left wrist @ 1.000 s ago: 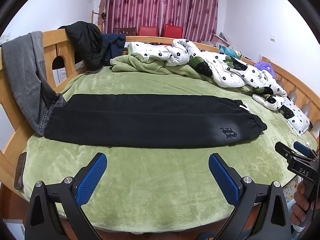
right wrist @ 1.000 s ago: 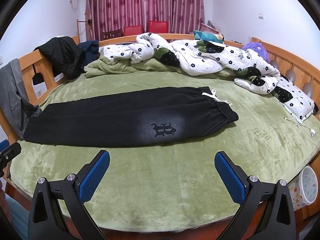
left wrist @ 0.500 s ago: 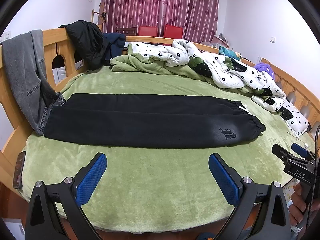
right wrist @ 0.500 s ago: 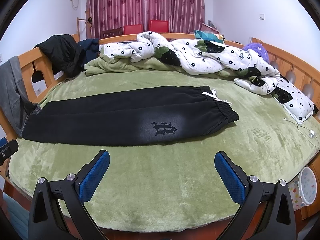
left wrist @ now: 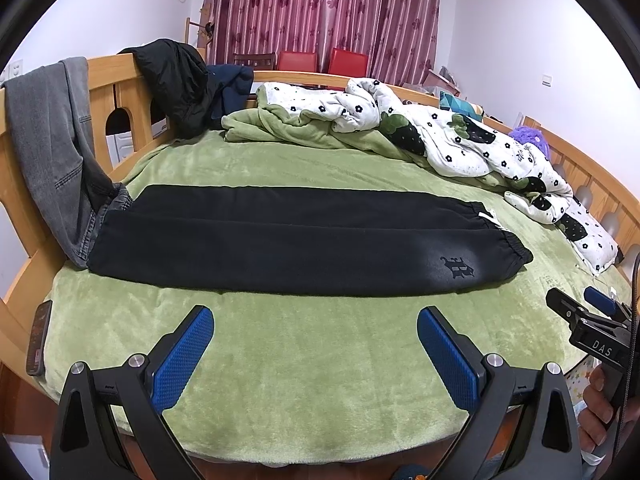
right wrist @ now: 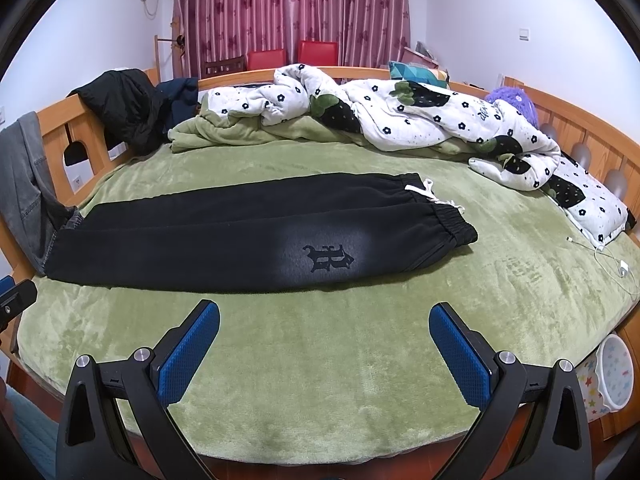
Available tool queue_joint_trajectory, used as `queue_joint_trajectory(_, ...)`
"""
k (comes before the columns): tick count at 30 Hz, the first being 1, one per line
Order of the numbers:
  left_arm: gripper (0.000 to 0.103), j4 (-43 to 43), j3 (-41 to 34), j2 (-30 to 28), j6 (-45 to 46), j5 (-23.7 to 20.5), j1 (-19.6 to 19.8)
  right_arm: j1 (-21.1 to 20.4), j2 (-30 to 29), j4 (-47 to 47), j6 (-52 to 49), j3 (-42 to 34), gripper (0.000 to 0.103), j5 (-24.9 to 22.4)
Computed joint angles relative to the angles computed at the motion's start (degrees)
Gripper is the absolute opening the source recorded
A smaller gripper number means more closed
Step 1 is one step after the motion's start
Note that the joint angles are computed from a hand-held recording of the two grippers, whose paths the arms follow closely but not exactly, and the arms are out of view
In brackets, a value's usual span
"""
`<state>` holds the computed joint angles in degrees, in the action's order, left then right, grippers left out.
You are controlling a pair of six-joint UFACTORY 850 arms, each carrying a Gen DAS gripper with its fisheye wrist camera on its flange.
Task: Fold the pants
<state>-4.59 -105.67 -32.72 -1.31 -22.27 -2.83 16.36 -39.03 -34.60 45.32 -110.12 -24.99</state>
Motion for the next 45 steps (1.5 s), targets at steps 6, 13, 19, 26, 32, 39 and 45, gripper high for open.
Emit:
queue_joint_trajectory(6,0.102,0.2,0.0,0.0,-0.2,0.0,0.0,0.0,0.1,-0.3,0.5,0.4,0.103,0.4)
queue_joint_trajectory(13,0.102,0.2,-0.2,0.1,-0.3,-0.2,0.1,-0.1,0.3,-0.4,0.8,0.9,0.103,0.8)
queue_joint_trajectory(19,0.102,0.0,-0.1,0.1,-0.1,-0.2,0.1,-0.1,0.2,-0.1,0.6,0.7,0.103,0.7)
queue_joint_trajectory(26,0.102,0.0,-0.1,0.1,-0.2,-0.1,0.1,0.0,0.2,0.0,0.5,0.6,0.103,0.5)
queue_joint_trajectory(32,0.102,0.1,0.0,0.1,-0.4,-0.1,0.1,0.0,0.1,-0.3,0.8,0.5,0.103,0.3)
queue_joint_trajectory(39,0.102,1.9,-1.2,-0.8,-2.2,-0.8,0.5,-0.3,2.0,-4.2,3.0,3.9,0.103,4.1)
queue_joint_trajectory(45,0.102,-1.5,0.1,1.4,2.0,-1.5,1.5,-1.4,2.0,4.0,-2.9,5.7,0.103,8.4)
